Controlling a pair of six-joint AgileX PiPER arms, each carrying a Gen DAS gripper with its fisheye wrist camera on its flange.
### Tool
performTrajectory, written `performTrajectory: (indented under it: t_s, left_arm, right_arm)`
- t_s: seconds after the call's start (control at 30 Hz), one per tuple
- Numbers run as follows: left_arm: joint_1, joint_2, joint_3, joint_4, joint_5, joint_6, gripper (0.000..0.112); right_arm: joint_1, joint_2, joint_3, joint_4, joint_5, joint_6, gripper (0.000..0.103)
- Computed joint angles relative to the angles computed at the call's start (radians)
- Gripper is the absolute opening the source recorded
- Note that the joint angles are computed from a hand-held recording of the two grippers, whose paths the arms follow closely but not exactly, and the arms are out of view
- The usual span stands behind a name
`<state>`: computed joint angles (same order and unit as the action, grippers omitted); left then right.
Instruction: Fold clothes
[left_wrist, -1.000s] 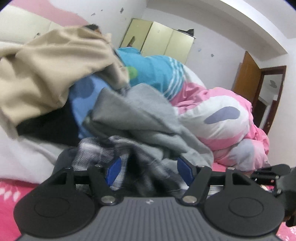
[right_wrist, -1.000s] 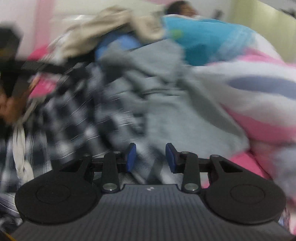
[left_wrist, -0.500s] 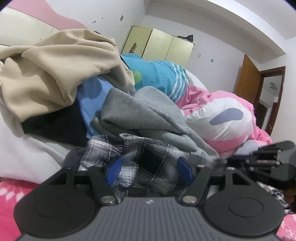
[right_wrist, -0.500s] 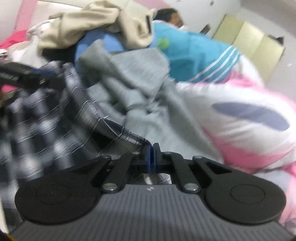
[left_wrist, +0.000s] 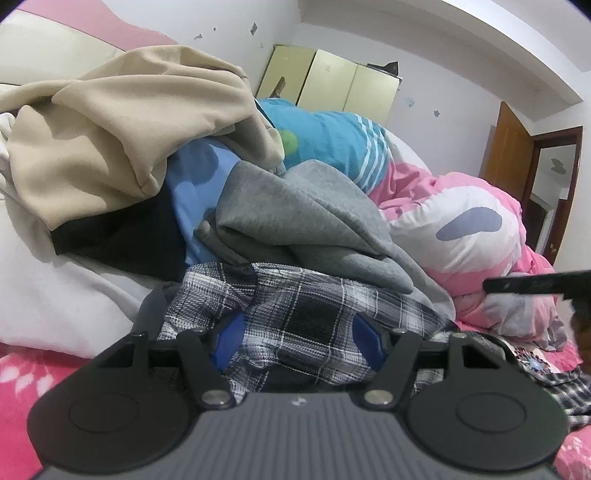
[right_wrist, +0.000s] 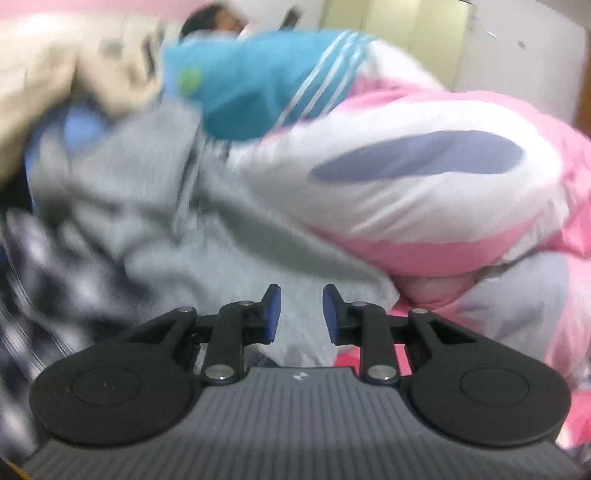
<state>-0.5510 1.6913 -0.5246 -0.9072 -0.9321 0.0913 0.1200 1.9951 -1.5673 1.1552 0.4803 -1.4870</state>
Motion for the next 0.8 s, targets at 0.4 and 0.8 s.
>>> performTrajectory:
  t_s: [0.4, 0.8]
  left_arm:
    - [0.003, 0.035, -0.033, -0.057, -0.025, 0.02, 0.066]
    - [0.011, 0.039, -0.028, -0.04, -0.023, -0.003, 0.067]
  right_arm:
    - [0.115, 0.248, -0.257, -0.06, 0.198, 0.299, 0.021]
    - [-0.305, 0.059, 0.097, 0.502, 0.295, 0.133, 0.033]
